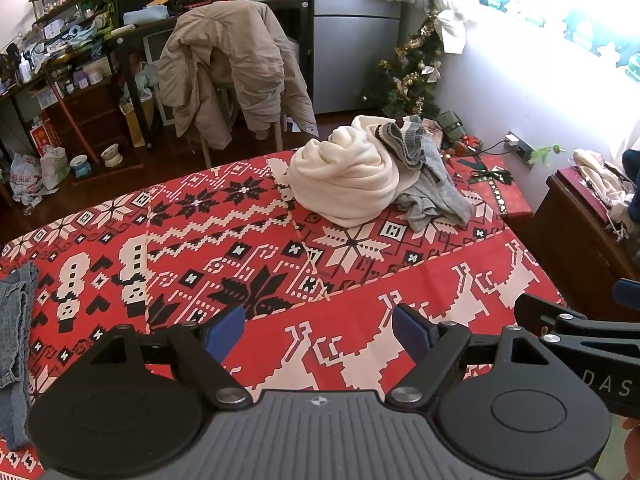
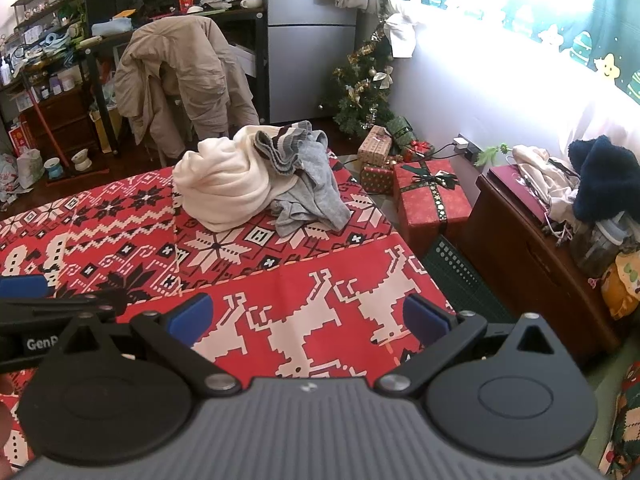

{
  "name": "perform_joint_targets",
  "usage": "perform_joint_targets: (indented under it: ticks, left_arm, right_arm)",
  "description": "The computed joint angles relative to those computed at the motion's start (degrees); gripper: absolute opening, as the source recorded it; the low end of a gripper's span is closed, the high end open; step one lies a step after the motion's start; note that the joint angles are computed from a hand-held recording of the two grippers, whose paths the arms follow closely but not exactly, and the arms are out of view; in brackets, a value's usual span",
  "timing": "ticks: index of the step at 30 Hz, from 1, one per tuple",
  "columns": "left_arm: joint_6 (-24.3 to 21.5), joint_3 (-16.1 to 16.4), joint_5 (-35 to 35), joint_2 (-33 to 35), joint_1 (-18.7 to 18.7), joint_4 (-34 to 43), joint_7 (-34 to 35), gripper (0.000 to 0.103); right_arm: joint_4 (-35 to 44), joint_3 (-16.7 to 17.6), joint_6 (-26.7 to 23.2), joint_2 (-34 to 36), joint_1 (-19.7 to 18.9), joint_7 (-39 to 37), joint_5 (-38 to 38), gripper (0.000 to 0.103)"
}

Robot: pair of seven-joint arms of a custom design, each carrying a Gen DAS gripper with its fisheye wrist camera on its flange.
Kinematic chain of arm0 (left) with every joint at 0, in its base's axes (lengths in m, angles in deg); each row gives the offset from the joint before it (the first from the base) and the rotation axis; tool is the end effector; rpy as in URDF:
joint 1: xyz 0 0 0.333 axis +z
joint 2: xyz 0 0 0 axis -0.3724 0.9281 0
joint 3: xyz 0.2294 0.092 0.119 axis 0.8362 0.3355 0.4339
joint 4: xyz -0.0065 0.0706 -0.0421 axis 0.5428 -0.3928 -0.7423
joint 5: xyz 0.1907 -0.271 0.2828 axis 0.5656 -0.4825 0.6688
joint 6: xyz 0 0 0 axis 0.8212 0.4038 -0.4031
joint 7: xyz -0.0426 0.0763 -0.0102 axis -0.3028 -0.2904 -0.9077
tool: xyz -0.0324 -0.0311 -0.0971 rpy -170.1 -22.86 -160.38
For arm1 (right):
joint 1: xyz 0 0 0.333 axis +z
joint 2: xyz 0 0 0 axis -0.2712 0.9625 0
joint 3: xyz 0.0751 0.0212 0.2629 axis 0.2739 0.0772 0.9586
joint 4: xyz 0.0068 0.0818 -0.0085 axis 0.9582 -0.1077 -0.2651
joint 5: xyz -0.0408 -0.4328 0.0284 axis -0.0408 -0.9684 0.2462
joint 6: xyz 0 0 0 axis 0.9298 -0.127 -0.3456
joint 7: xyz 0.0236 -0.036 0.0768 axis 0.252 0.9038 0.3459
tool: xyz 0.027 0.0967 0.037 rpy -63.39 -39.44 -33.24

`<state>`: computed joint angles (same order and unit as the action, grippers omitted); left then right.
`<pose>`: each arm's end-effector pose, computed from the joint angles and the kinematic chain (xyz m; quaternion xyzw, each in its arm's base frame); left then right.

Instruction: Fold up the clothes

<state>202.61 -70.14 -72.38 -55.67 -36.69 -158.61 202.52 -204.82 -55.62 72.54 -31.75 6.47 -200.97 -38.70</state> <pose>0.6002 -0.3214 0.4635 -0.3670 0.8623 -0.3232 0.1314 0.4642 0.2731 0.4766 -0.3548 0.8545 -0.3561 0.1310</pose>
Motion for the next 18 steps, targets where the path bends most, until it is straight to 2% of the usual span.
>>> perform_joint_targets:
  ticks: [18]
  left_arm:
    - [-0.08,-0.03,-0.44,0.21,0.05,-0.02,0.06,0.081]
  right_arm:
    - [0.09,-0.25,0.01,0.22,-0.02,-0.68,0.04,0.102]
